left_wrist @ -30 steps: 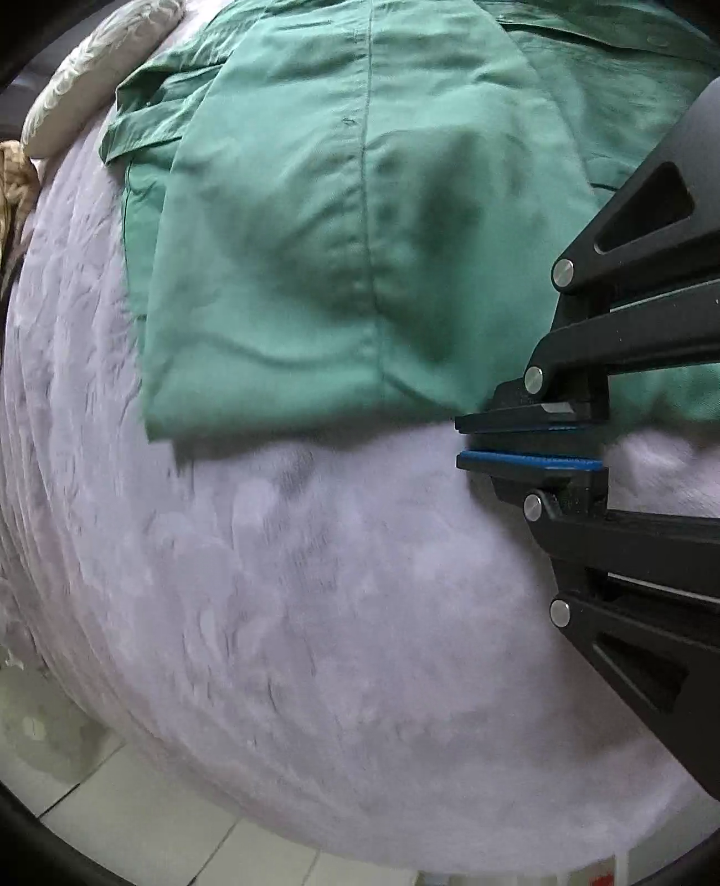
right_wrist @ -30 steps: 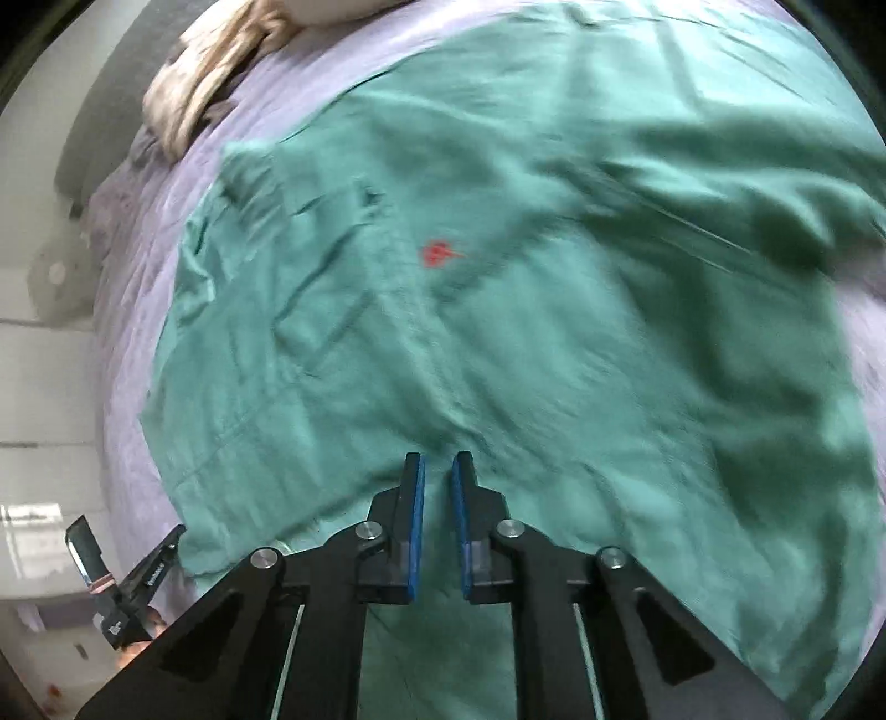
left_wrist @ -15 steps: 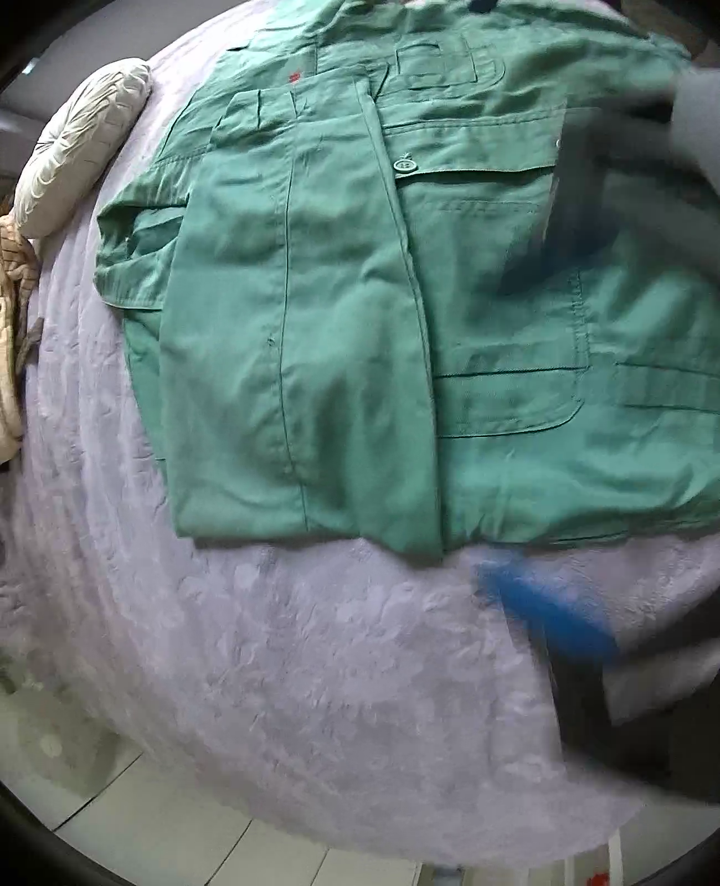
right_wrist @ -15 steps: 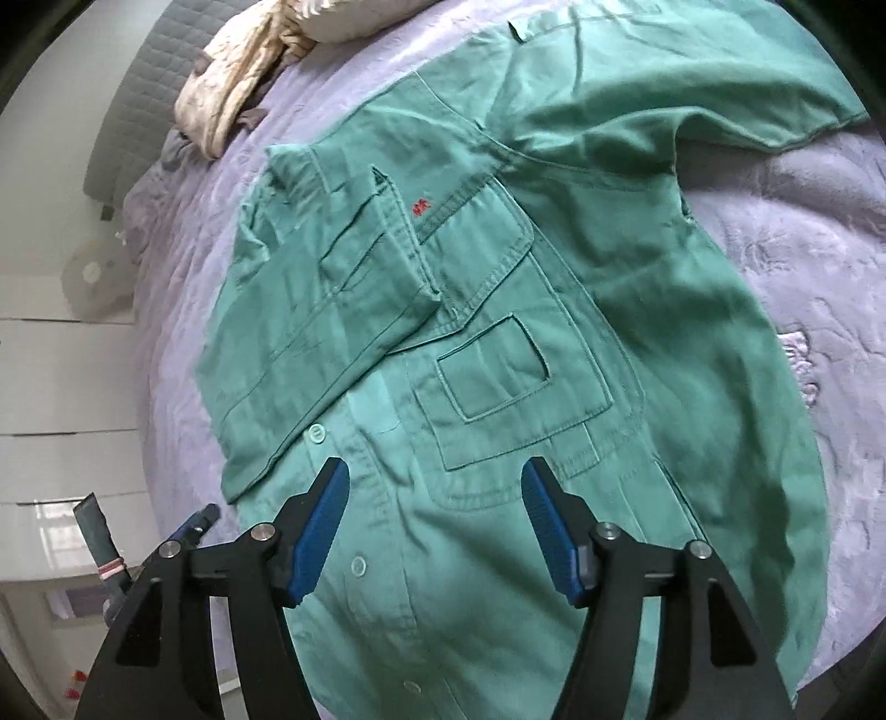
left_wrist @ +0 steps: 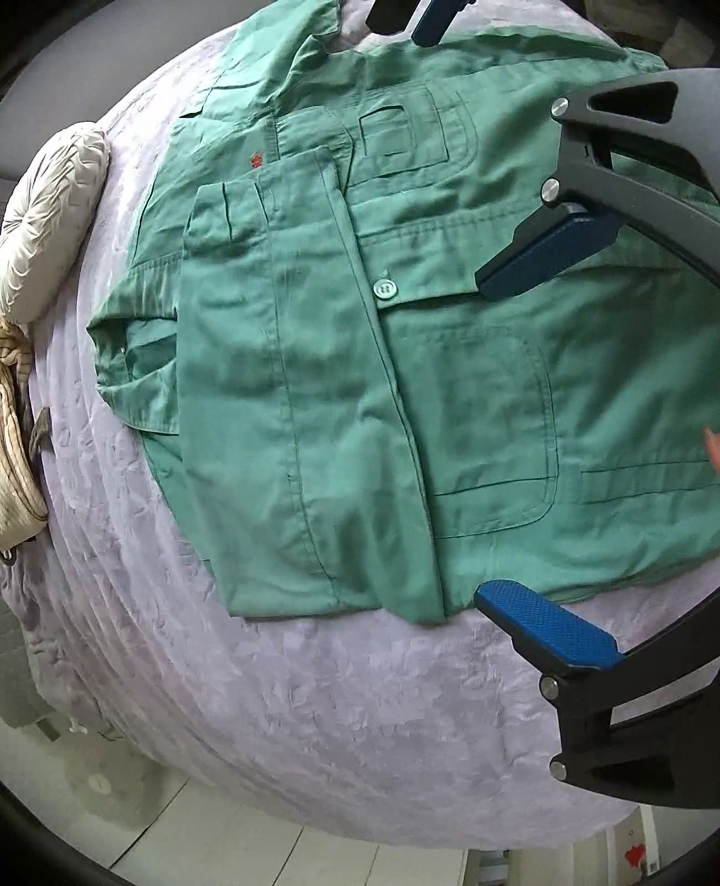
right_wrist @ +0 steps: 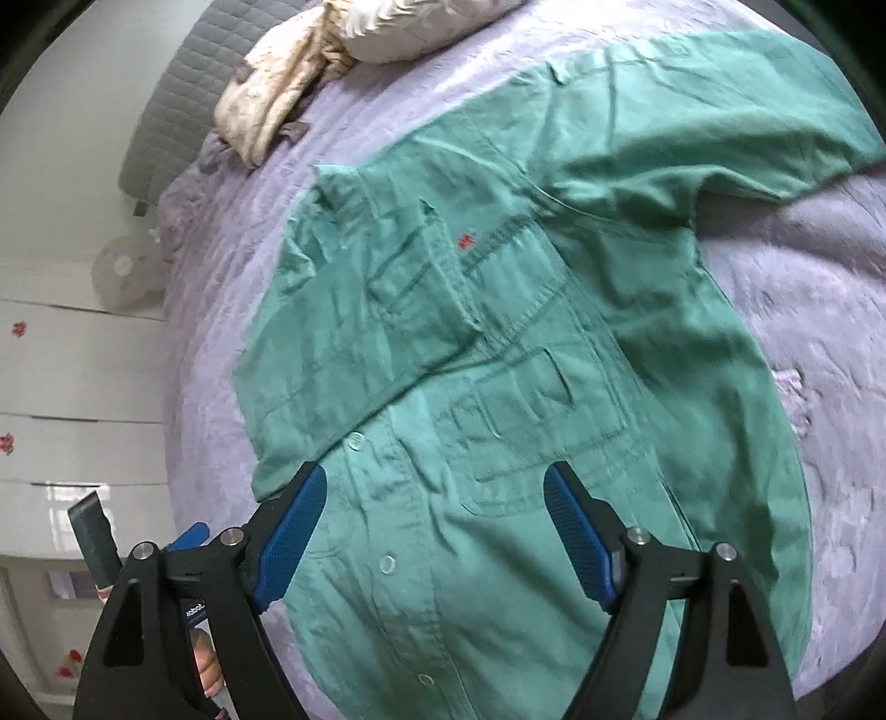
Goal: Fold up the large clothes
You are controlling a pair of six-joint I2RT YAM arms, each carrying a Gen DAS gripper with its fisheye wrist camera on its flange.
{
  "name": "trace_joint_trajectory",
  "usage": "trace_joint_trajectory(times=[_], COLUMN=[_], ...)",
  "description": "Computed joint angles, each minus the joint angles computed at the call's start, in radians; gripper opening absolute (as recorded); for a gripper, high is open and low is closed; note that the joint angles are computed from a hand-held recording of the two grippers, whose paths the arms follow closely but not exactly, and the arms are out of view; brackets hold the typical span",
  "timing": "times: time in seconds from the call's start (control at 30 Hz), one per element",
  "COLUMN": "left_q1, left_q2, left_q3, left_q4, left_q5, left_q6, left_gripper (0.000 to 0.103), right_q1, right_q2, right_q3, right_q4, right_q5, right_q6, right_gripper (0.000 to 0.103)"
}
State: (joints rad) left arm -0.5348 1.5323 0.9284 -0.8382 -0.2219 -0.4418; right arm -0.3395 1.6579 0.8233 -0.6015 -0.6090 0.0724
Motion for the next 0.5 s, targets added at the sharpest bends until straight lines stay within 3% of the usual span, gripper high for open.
trace_joint_trajectory(times=[0.1, 0.2, 0.5], left_q1=[-0.033, -0.03, -0.141], left_q2=[0.039, 0.087, 0.228], left_q3=[0.07, 0.13, 0.319], left_q4=[-0.046, -0.075, -0.109], left_q5=[-0.029, 0.003, 0.011], left_q6=[-0.031, -0.053, -0.099], left_gripper=[0.102, 0.103, 0.102], right_q1=[-0.002, -0.018, -0.197], right_q2=[0.002, 0.0, 0.087], right_q3=[0.003, 0.003, 0.085], right_q4=[0.027, 0.049, 0.01], right_q5=[-0.046, -0.079, -0.216], right_q6=[0.001, 0.009, -0.073], right_gripper=[0.083, 0.103, 0.103])
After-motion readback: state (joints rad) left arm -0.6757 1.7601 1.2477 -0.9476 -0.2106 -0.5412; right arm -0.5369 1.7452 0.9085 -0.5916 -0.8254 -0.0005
